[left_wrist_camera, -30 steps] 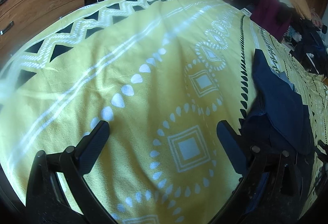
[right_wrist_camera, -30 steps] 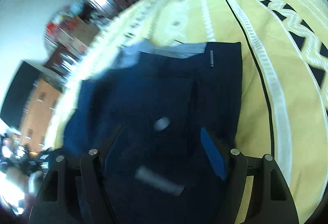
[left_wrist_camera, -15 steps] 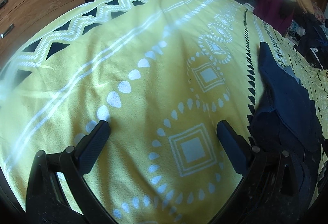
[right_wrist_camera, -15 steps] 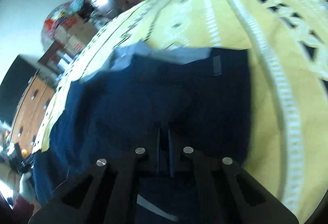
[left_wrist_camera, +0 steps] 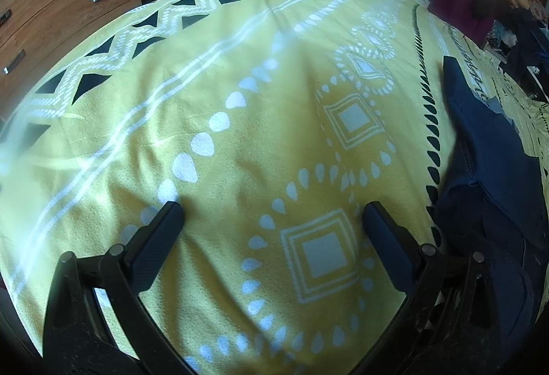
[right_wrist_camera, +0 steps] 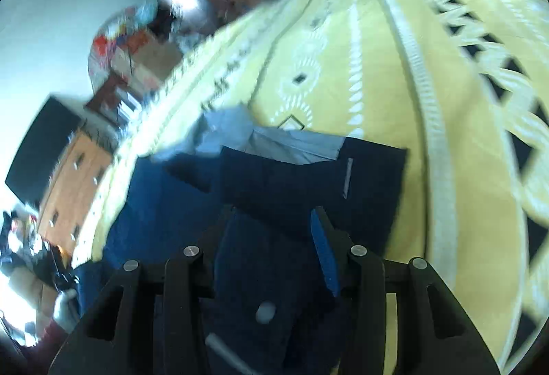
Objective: Fold small clothes
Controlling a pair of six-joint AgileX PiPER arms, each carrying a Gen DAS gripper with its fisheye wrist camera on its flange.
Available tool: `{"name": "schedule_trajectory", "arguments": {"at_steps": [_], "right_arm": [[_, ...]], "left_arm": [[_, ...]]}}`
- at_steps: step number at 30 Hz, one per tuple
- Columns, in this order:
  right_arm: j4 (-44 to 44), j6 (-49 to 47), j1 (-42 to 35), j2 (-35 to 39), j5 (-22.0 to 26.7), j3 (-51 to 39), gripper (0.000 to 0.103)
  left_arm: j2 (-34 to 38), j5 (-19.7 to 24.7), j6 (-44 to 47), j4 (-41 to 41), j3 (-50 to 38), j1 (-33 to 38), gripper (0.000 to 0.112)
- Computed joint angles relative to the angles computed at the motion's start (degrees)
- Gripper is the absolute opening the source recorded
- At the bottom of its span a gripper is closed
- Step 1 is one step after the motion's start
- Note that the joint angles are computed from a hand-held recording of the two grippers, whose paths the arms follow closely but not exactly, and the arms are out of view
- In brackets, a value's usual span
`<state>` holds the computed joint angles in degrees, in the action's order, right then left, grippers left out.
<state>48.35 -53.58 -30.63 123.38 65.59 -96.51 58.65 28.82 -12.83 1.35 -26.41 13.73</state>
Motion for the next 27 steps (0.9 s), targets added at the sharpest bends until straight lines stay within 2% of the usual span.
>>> {"name": "schedule_trajectory", "arguments": {"at_steps": [2,5,7,9,11,13,15,18,20,21,23,25,27], "right_arm": [[-3.63,2.06,3.79,1.77,-1.55,-3.5,0.05],[-2.44,-3.32,10.01,-0.48,-2.44,-2.03,0.05],[-3.53,-4.48,13.87,-0.95,-4.52,-1.65,0.043],[-12.56,2.36,18.57,2.34,-9.91,-4.76,0.042],[-19.79,8.56,20.38,8.73,-11.91,-9.05,0.042],[-19.41,7.2,20.41,9.49,-13.76,-9.65,0.042],[-21.91,8.94,21.23,8.11,-13.5,-9.46,0.046],[-14.64,1.91,19.76,0.8,-15.41,-1.59,0.046],[-11.46,-1.54,18.73,-4.75,-16.82,4.75,0.051],[-9.66,-3.25,17.93,-7.69,-17.34,8.4,0.06],[-6.89,-6.99,14.44,-13.67,-17.93,16.08,0.065],[-5.0,-10.71,9.21,-20.69,-18.35,24.58,0.082],[-4.16,-12.25,2.96,-29.22,-19.62,34.18,0.094]], "left_arm": [[0.14,-0.14,0.38,-0.34,-0.02,0.2,0.103],[0.56,-0.47,-1.8,1.56,0.14,-0.56,0.103],[1.11,-0.57,-4.09,3.67,0.04,-1.4,0.103],[1.21,-0.49,-5.4,4.75,-0.06,-1.95,0.103],[1.08,-0.25,-5.73,4.92,-0.1,-2.17,0.103],[1.17,0.01,-6.06,5.2,-0.25,-2.34,0.103],[1.17,0.13,-5.67,4.78,-0.34,-2.22,0.103],[0.93,0.08,-4.59,3.73,-0.3,-1.88,0.103],[0.52,0.61,-3.29,2.68,-0.45,-1.29,0.103],[0.31,1.05,-3.02,2.52,-0.6,-1.26,0.103],[0.2,3.04,-3.87,3.51,-1.53,-2.14,0.103],[-0.1,5.65,-5.47,5.7,-2.75,-4.34,0.103],[-0.72,8.76,-11.82,11.51,-3.95,-9.49,0.101]]}}
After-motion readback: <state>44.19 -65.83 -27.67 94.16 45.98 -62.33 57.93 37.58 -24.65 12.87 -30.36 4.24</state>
